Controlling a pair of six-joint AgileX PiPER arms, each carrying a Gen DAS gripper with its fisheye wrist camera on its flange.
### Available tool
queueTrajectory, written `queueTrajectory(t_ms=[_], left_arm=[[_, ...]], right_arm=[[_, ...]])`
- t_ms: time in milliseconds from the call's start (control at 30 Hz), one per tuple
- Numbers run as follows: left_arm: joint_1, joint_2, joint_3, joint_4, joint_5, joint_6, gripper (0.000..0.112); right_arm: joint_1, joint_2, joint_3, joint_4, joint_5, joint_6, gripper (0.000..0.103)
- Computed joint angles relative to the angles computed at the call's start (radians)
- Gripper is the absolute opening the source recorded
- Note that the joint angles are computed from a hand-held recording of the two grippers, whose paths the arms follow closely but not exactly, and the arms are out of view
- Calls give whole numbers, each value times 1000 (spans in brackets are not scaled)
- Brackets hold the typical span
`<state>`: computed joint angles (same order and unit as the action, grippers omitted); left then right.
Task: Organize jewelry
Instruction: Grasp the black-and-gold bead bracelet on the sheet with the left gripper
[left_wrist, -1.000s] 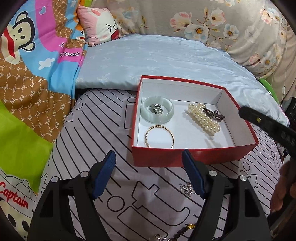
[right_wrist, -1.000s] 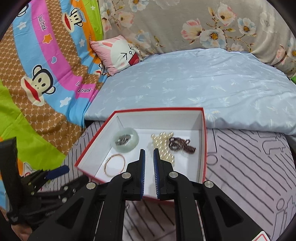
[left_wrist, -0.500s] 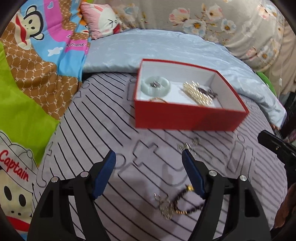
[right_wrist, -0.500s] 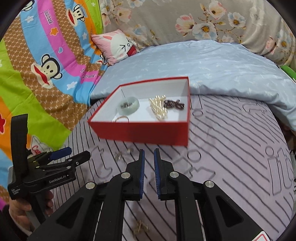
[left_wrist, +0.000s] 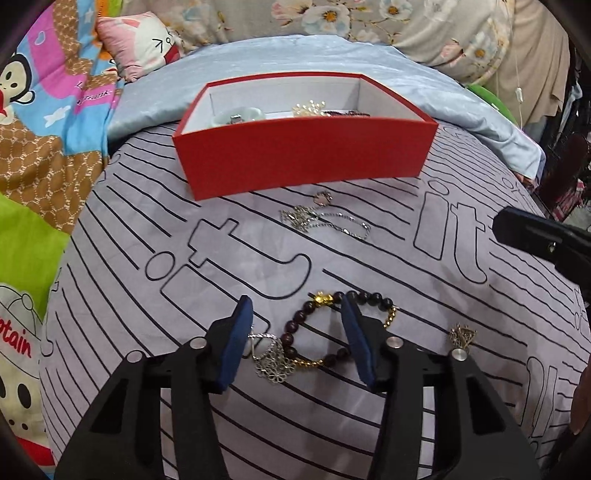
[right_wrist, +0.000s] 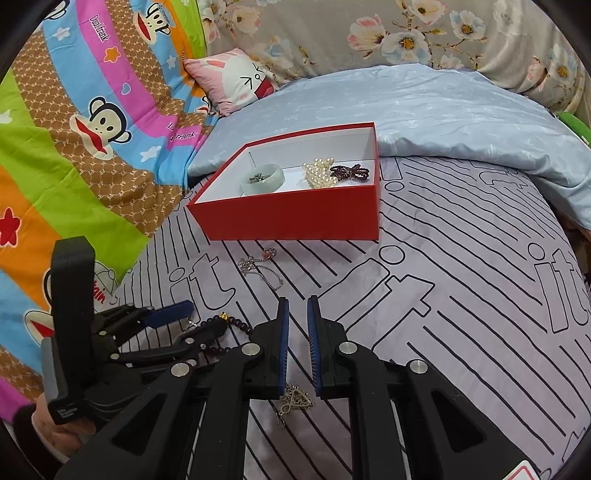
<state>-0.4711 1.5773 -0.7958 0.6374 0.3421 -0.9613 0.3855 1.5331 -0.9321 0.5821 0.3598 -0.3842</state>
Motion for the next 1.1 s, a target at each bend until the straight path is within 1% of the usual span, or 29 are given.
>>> queueTrajectory(t_ms=[33,100,167,200,267,333,367,400,433,567,633,867,1000,1033,1067,1100], left_arm=[[-1,6,1,-3,-5,5,41],[-1,16,4,-15,-16,20,38],[-14,17,13,53,-20,-45,36],[-16,17,14,63,-20,-55,35],[-14,17,17,74,-26,-69,29],[-8,14,21,70,-32,-68,14],[0,12,22,41,-38,-41,12],[11,9,21,-12,-47,12,8],[19,7,21,-56,-53,59,7],[29,-11,25,-119,-57,119,7],[41,-40,31,-181,-63,176,7],[69,-129,22,-195,-29,187,7],[98,-160,6,-192,-8,197,7],[107,-165,2,-202,-8,210,7],[116,-169,-2,-206,-6,218,7],[126,-173,-5,-209,-6,226,7]], right_arm=[[2,1,0,-3,-1,3,11],[4,5,-2,2,2,-3,11],[6,9,-6,1,5,2,11],[6,13,-8,8,7,-4,11],[7,18,-11,8,9,-4,11],[11,27,-18,5,11,0,11],[12,30,-20,8,12,0,11],[13,32,-20,13,12,-5,11],[15,35,-21,12,11,-5,11],[23,41,-27,11,14,-5,11],[27,48,-34,9,14,-5,11],[53,96,-83,-8,20,1,11],[72,143,-140,-52,27,30,11],[78,163,-163,-73,29,47,13],[82,177,-180,-85,29,60,24],[86,190,-194,-99,23,76,33]])
